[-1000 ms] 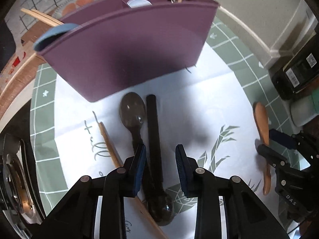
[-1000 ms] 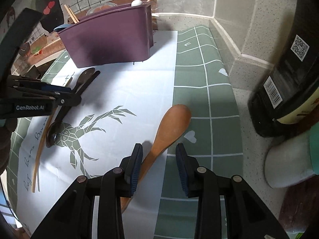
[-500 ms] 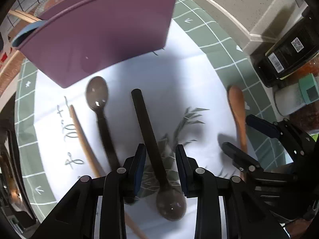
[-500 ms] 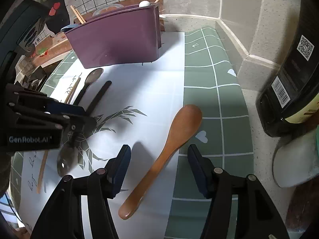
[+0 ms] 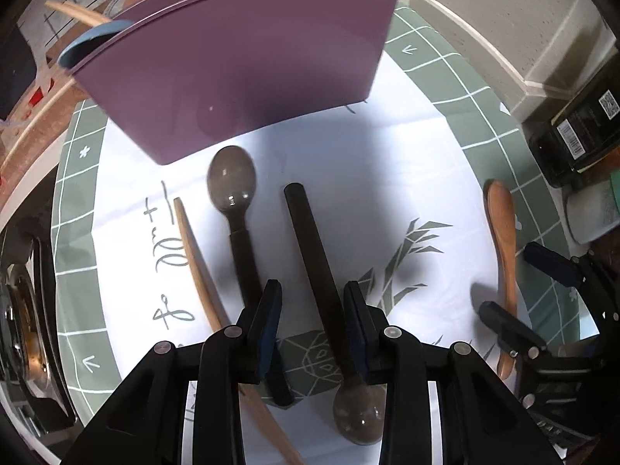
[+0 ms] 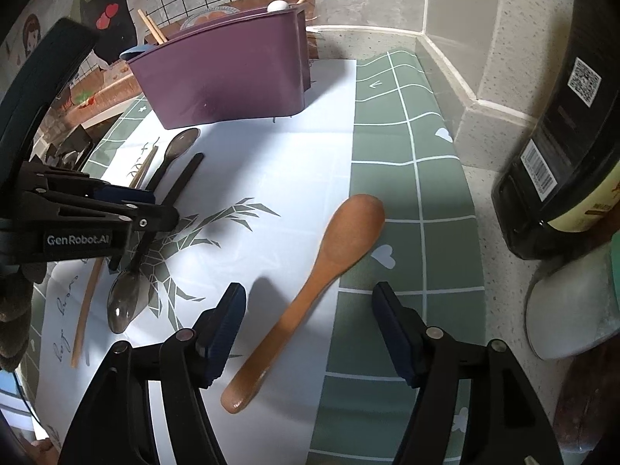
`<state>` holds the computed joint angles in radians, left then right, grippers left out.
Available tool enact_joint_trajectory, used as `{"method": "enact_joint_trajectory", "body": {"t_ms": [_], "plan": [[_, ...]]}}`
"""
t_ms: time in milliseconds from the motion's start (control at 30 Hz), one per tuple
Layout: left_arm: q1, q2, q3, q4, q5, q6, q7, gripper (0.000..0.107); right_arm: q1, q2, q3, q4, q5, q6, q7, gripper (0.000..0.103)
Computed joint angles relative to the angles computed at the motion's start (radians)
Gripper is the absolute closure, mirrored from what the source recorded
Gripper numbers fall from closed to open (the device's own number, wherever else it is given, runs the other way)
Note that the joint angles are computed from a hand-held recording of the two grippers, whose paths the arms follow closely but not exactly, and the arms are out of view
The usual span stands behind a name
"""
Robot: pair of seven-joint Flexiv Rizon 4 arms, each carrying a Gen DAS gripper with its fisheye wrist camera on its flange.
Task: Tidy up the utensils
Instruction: 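Grasp the black-handled spoon with the left gripper while the right straddles the wooden spoon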
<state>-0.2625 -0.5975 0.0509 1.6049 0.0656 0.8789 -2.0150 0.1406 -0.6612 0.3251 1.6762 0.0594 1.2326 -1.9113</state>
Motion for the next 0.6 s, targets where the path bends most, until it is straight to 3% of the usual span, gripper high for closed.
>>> {"method": "enact_joint_trajectory", "body": {"t_ms": [200,333,433,467,500,600], "plan": [[0.088,0.033,-0.104,0.115,-0.156,0.116,0.184,0.072,0.005,0.006,-0.022,0.006,-0.009,0.014,0.013,0.038],[0.064,0.013,-0.061,0.083,-0.172,0.104,0.142,0.072,0.0,0.009,-0.021,0.01,-0.017,0.022,0.016,0.039],[0.033,-0.002,-0.024,0.03,-0.134,0.043,0.092,0.073,-0.024,0.01,0.0,0.003,-0.002,0.017,0.005,0.04],[0.023,-0.005,-0.016,0.019,-0.115,0.034,0.085,0.075,-0.036,0.011,0.011,-0.003,0.01,0.014,-0.001,0.039],[0.016,-0.005,-0.016,0.019,-0.098,0.043,0.085,0.085,-0.048,0.012,0.022,-0.01,0.021,0.007,-0.009,0.039],[0.0,0.01,-0.014,0.049,-0.071,0.095,0.071,0.093,-0.068,0.018,0.035,-0.025,0.052,-0.013,-0.026,0.039]]}}
